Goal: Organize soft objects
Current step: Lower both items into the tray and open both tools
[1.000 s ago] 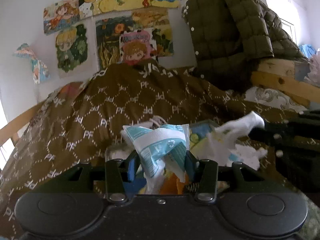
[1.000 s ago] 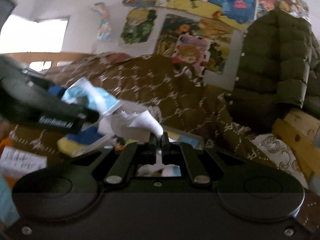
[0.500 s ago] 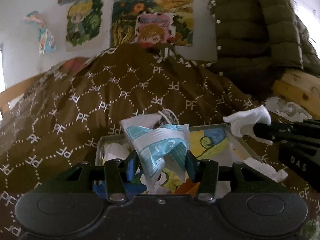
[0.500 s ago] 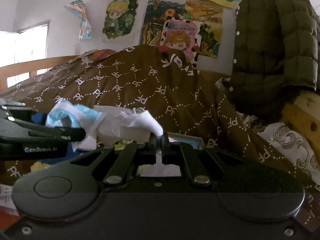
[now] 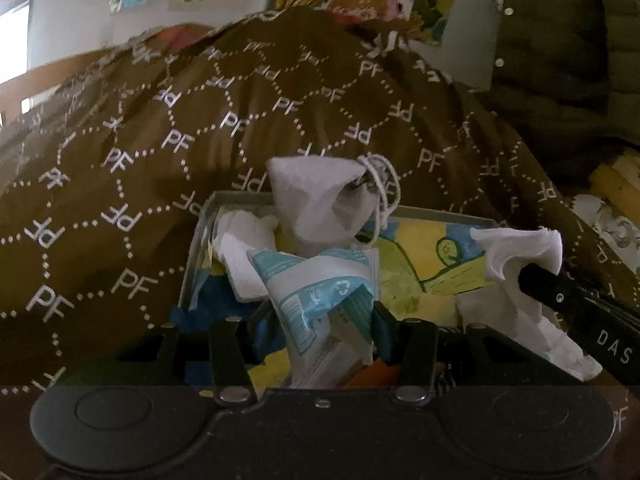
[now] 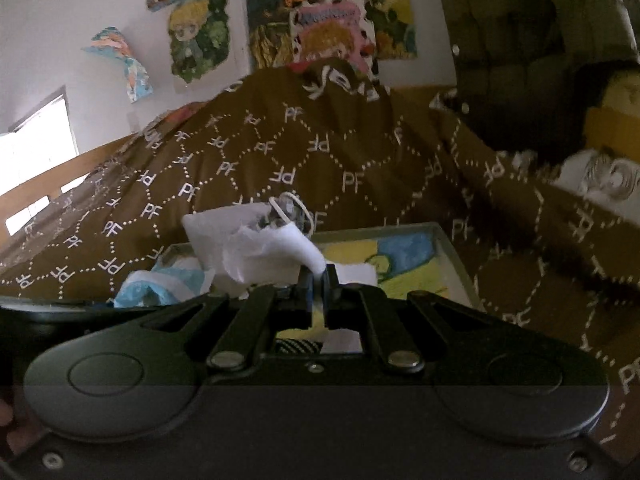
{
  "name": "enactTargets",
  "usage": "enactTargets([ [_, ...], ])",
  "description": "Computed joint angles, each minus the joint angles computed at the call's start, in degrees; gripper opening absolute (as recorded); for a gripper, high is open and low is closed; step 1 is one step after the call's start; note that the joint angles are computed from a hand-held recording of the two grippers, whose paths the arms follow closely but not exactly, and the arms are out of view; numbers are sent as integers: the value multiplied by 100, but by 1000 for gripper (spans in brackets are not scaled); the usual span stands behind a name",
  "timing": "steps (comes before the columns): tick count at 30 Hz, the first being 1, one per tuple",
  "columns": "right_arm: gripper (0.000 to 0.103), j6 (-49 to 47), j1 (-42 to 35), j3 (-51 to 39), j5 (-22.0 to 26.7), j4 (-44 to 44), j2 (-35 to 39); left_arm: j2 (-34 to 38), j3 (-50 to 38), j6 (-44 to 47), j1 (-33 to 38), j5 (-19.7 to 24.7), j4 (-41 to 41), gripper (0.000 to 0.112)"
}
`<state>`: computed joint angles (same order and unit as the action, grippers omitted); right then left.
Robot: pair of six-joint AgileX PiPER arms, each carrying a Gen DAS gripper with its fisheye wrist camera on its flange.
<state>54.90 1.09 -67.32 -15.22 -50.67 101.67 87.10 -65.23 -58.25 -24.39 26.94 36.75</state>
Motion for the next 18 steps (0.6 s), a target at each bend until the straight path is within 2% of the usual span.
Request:
enactTargets([
  [2, 1, 604, -1, -234, 44, -439, 236, 115, -106, 135, 70, 21, -249, 52],
  [5, 1, 1046, 3, -521, 121, -649, 553, 259, -298, 241, 102, 110, -457, 53],
  [10, 5, 1906, -34, -815, 119, -1310, 957, 418, -555, 286, 29, 355, -406, 60],
  [14, 21, 1977, -58, -655, 50, -1341, 881, 318, -492, -11, -92, 480, -92, 72],
  [18, 32, 1952, -119, -462, -4, -1343, 664, 145, -469, -67, -139, 656, -123, 76],
])
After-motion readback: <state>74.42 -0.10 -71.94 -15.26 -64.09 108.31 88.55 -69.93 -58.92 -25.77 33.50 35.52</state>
